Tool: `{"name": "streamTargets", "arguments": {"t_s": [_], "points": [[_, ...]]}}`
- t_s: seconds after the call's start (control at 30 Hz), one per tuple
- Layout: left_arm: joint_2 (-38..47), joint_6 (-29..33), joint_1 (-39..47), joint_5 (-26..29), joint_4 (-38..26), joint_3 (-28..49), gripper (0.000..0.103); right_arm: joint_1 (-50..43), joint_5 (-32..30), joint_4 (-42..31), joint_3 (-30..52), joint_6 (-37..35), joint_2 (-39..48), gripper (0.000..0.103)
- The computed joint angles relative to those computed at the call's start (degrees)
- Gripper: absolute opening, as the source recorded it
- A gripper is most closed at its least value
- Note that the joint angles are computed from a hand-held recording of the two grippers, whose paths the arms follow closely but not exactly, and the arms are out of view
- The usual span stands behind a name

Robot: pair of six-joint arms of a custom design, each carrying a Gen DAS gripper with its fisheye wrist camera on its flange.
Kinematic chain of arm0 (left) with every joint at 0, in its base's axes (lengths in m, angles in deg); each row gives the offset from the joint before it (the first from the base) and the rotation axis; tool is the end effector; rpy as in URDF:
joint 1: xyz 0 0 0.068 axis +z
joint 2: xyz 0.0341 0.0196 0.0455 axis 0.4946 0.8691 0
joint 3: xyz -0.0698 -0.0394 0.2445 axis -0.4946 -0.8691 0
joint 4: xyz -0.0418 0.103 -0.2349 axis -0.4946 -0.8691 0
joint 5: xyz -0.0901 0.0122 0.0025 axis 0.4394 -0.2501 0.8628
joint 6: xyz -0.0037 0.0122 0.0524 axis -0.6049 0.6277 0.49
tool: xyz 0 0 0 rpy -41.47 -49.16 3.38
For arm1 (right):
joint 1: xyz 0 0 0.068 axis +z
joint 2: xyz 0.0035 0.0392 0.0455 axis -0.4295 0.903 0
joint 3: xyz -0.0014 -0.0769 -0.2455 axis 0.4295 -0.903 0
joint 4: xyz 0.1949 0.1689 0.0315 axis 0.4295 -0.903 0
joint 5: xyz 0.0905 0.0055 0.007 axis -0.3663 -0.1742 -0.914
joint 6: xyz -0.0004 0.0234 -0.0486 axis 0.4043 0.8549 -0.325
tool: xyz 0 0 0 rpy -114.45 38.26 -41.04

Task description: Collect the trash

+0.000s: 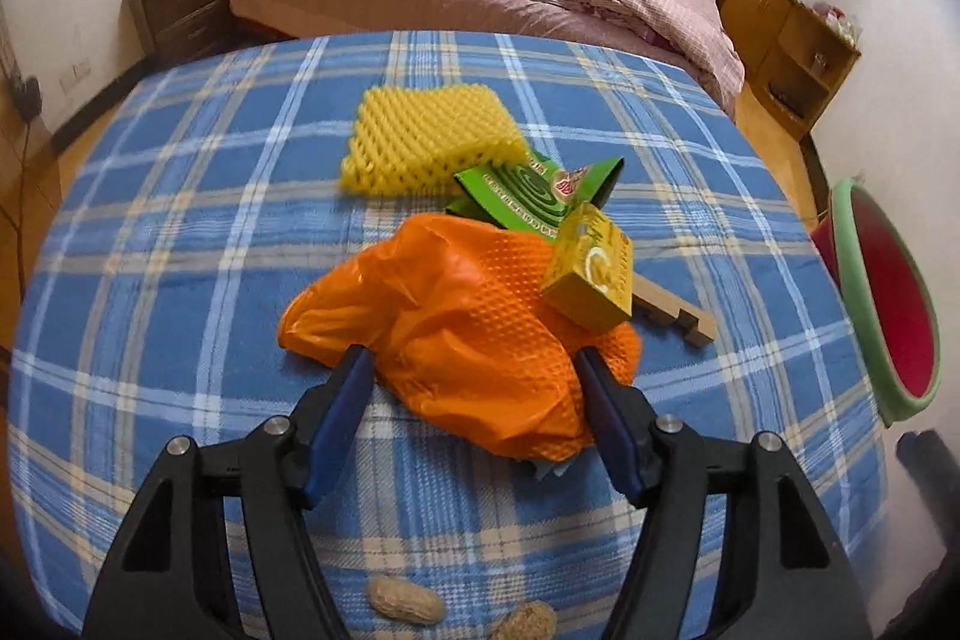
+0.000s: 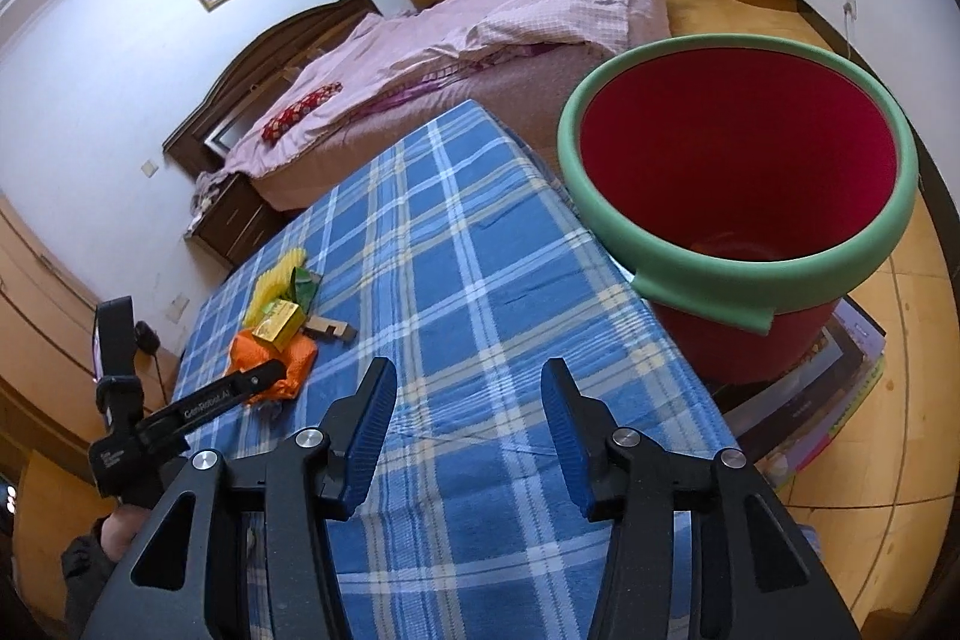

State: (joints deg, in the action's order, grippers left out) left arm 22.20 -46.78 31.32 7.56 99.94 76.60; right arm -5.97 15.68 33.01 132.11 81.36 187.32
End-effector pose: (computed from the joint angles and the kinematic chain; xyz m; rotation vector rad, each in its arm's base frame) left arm 0.2752 0.0122 0.0570 -0.6341 2.4582 -0.0126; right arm 0.3044 0.1211 0.0891 -0.2257 2.4235 0.7372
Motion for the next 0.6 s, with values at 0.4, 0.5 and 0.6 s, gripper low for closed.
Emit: {"name": "streamTargets", "arguments": {"t_s": [0.4, 0.5, 0.6], "points": [[-16.55, -1.73, 2.47, 11.01, 4.58, -12.05, 0.015, 1.06, -0.35, 0.07, -0.13, 0.27, 0.52, 0.051], [-22.84, -2.71, 3.87, 14.86, 4.35, -14.89, 0.014, 1.59, -0.87, -0.41, 0.13, 0.61, 0.66, 0.051], [-27.03, -2.66, 5.61, 19.75, 2.46, -16.05, 0.015, 2.36, -0.94, -0.76, 0.26, 1.01, 0.6, 0.051]]}}
